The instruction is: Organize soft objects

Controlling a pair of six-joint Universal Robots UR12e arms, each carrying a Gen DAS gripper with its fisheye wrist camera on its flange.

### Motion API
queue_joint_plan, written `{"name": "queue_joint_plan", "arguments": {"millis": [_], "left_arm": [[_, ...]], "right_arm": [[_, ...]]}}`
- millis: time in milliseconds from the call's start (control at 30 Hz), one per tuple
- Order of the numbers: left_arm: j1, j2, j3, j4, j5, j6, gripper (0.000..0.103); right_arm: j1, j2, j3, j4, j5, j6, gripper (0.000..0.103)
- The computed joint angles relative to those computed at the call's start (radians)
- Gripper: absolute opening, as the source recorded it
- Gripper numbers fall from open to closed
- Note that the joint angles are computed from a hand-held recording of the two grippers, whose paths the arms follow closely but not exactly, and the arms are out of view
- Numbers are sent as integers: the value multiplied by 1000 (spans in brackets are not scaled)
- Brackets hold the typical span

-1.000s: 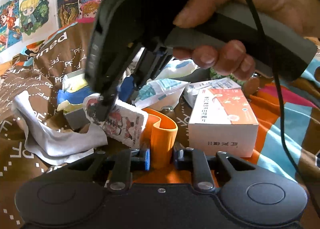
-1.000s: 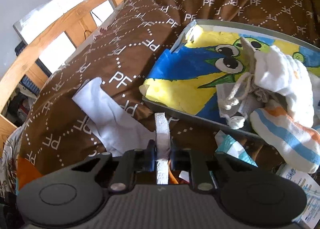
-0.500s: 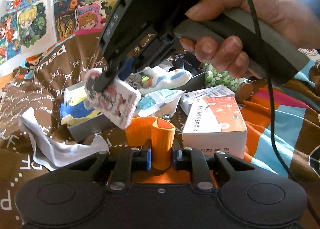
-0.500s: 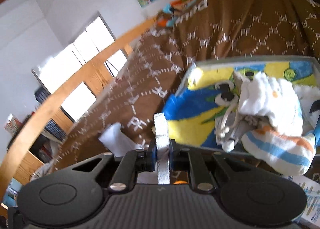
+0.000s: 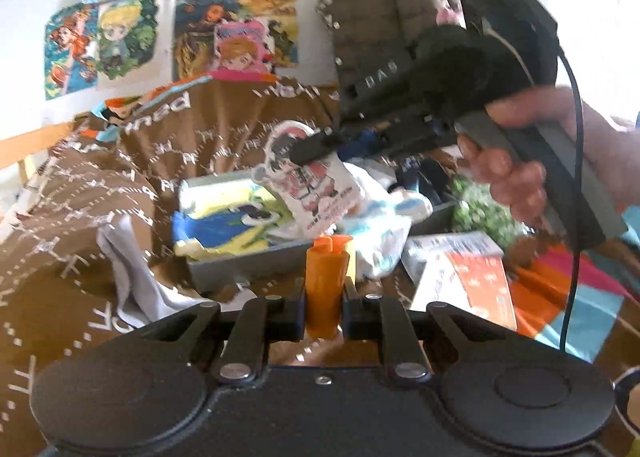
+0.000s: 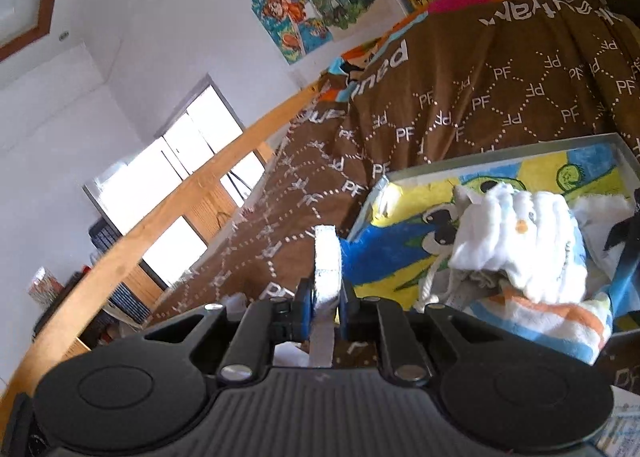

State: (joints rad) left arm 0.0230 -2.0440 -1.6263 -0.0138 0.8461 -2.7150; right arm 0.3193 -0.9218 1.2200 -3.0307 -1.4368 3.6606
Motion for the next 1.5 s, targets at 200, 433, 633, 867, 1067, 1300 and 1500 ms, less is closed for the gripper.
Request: {"name": "queue_joint_plan", "arguments": {"millis": [200,433,633,867,1067,1300,1500], "left_arm": [[-1,-10,-3,87,9,-36,16],[-4,-50,27,224,20,-102,16],[-28,-120,139,243,78,-119,16],[-70,-204,271,234,193,-169,17],[-82,-213,291,121,248,-120,17],[-90,-207,308,0,279,-54,20],[-102,-196,309,-82,322,22,22]], "right_arm": [[-8,12,-8,-73,-16,15,14],[-22,58,-67,-95,-35,73,14],[-21,104,-134,-45,-26,83,14],[-25,105,-124,-3,-28,99,14],[-29,124,-142,32,-11,127,14],[-20,134,-172,138,-34,81,15],[-9,131,-181,185,-78,17,18]]}}
